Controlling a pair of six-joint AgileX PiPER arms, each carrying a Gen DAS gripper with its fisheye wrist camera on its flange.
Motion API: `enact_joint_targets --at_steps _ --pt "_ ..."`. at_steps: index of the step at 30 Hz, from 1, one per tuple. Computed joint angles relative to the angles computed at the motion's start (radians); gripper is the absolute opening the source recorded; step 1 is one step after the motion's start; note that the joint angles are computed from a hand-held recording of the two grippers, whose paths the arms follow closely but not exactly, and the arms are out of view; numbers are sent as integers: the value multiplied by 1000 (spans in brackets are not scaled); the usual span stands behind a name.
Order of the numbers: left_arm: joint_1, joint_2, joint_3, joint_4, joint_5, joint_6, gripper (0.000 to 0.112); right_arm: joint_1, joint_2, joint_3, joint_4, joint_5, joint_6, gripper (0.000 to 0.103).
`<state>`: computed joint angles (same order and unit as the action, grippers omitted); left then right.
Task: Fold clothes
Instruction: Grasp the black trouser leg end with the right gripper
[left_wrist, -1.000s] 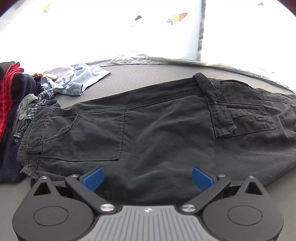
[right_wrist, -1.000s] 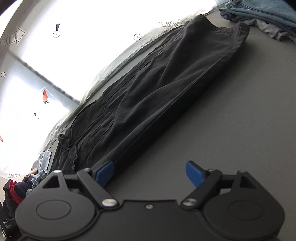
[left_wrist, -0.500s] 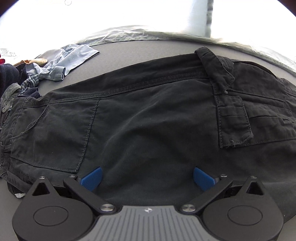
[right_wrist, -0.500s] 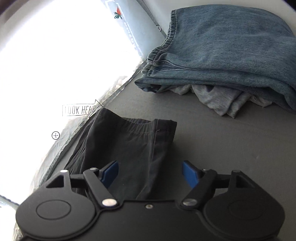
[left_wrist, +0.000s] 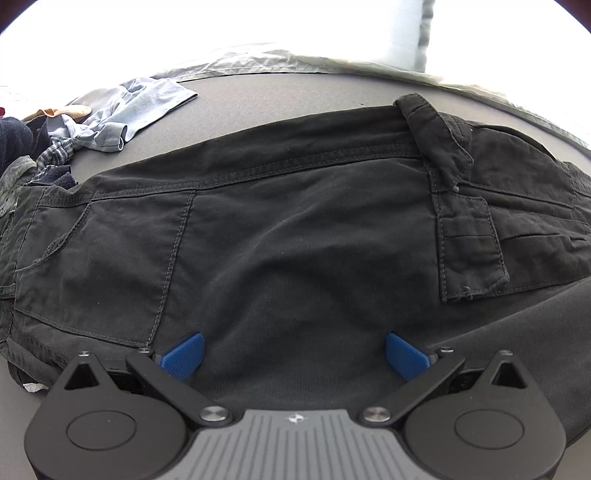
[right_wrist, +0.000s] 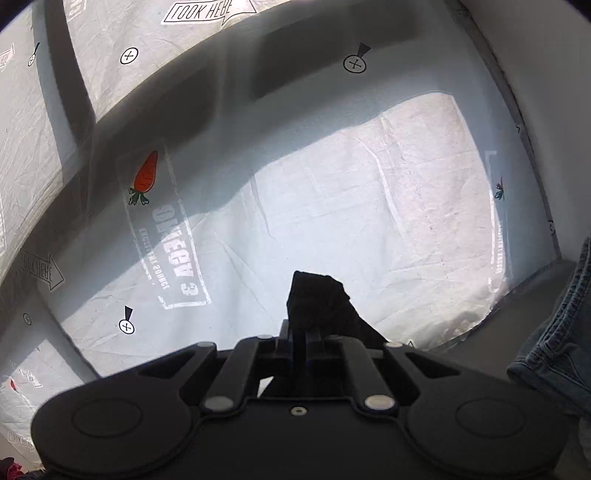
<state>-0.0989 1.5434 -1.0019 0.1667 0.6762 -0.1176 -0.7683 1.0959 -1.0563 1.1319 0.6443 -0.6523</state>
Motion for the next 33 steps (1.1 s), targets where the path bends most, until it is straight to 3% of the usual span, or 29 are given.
enact_joint_targets --at_steps 1,3,5,7,9,11,13,15,16,18,20,29,31,33 --pt "-5 0 1 10 -1 -14 103 4 -8 0 46 1 -58 6" --pt "-14 -7 13 30 -11 -41 103 42 -34 41 18 -77 -87 6" --pt "-23 -18 29 52 -26 -71 103 36 -44 103 -129 -128 43 6" --pt "-34 -25 42 76 -38 -103 103 -42 -13 192 -237 -107 204 7" --pt "-39 -29 48 89 -42 -120 103 -71 57 261 -436 -119 375 16" --pt "-39 -29 48 92 -41 -122 103 -95 85 331 -514 -143 432 23" --pt "-40 -30 49 98 -42 -131 103 -141 30 423 -432 -171 388 27" --pt "-44 -31 52 108 -45 -146 103 -173 -12 460 -406 -182 399 53" --pt "-46 -33 56 116 -49 -156 103 -181 -35 475 -427 -188 423 55" --pt "-50 -38 65 130 -57 -174 103 -232 -58 497 -351 -137 373 55" --pt "-52 -41 70 136 -62 -181 103 -315 -31 520 -170 -61 222 55" --pt "-51 -52 90 142 -85 -190 103 -446 42 630 283 69 -73 58" --pt "-52 -53 93 145 -89 -194 103 -500 110 644 381 168 -161 54" --pt "-52 -52 92 144 -88 -193 103 -515 179 635 405 231 -185 41"
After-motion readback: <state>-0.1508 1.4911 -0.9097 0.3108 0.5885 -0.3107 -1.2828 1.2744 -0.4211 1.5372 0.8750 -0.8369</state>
